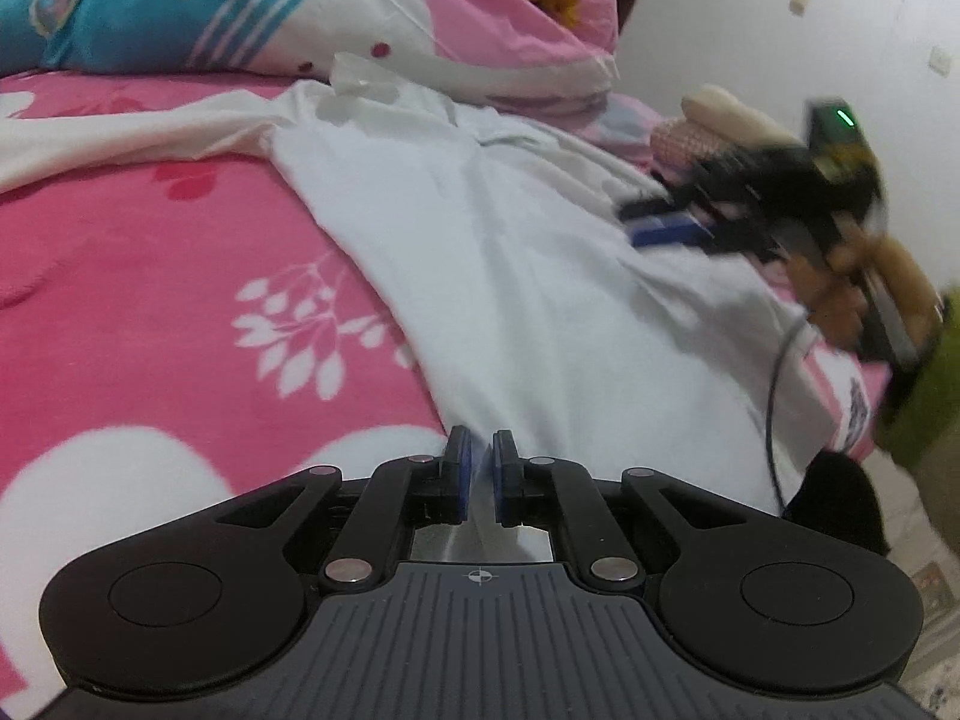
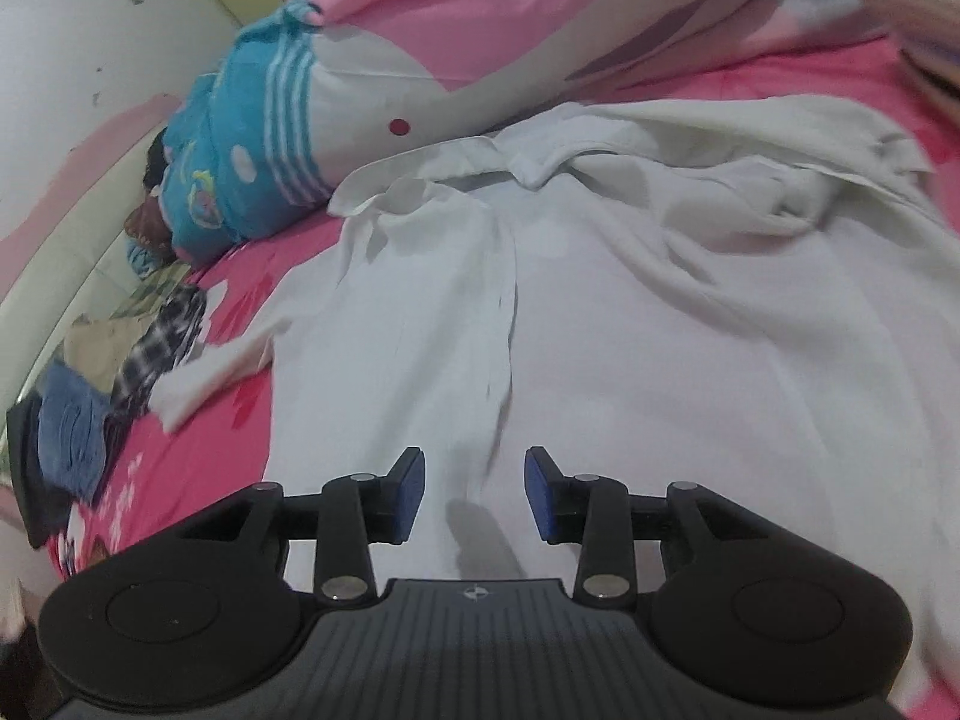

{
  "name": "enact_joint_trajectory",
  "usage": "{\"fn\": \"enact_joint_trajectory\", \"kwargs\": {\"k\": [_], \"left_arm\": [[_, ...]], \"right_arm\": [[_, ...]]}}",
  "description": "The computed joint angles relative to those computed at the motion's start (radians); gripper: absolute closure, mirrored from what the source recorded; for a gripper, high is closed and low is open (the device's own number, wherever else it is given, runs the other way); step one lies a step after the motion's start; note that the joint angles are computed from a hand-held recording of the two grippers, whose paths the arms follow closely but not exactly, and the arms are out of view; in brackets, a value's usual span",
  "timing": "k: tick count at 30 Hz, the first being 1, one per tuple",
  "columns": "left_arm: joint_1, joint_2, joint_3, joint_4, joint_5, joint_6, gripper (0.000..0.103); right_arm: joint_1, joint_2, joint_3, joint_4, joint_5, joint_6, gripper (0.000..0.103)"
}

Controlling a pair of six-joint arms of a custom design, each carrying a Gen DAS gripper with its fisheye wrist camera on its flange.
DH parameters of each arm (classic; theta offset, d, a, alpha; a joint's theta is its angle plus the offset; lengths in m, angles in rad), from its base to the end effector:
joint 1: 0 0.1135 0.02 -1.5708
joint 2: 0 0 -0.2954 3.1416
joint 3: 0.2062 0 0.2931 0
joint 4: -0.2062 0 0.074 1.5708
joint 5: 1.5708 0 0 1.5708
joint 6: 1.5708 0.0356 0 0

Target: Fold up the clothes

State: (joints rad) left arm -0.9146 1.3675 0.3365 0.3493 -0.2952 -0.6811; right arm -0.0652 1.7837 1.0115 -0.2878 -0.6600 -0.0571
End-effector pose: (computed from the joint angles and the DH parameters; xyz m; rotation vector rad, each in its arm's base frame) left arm 0.1566 -0.1864 0.1195 0.1046 2.2707 -0.5378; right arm 0.3804 -0.0030 0.1560 -0.2119 2.4832 0.8091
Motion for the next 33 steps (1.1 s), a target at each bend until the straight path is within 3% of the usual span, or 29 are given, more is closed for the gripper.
{"fn": "enact_joint_trajectory", "kwargs": {"k": [6, 8, 10, 11, 17, 20, 23, 27, 33], "left_arm": [[0.054, 0.001, -0.047, 0.086, 0.081, 0.010, 0.097], [0.056, 0.001, -0.053, 0.097, 0.088, 0.005, 0.097], [0.055, 0.000, -0.054, 0.100, 0.089, 0.002, 0.097], [0.055, -0.001, -0.052, 0.096, 0.089, 0.003, 0.097], [0.051, -0.008, -0.036, 0.059, 0.079, 0.007, 0.097], [0.039, -0.007, -0.026, 0.041, 0.058, 0.010, 0.097], [0.028, -0.009, -0.020, 0.024, 0.040, 0.013, 0.097], [0.024, -0.012, -0.017, 0.015, 0.032, 0.006, 0.096], [0.027, -0.028, -0.025, 0.012, 0.040, -0.039, 0.094]], "right_arm": [[0.029, 0.170, 0.146, -0.033, -0.018, 0.042, 0.065], [0.032, 0.182, 0.149, -0.023, -0.030, 0.032, 0.079], [0.037, 0.151, 0.118, 0.017, -0.010, 0.009, 0.103], [0.041, 0.133, 0.100, 0.041, 0.002, -0.002, 0.103], [0.142, -0.030, -0.091, 0.308, 0.254, -0.137, 0.103], [0.225, -0.033, -0.155, 0.437, 0.460, -0.247, 0.103], [0.243, -0.026, -0.176, 0.479, 0.562, -0.280, 0.101], [0.147, -0.165, -0.235, 0.448, 0.450, -0.234, 0.101], [-0.104, -0.410, -0.272, 0.115, 0.082, -0.299, 0.099]]}}
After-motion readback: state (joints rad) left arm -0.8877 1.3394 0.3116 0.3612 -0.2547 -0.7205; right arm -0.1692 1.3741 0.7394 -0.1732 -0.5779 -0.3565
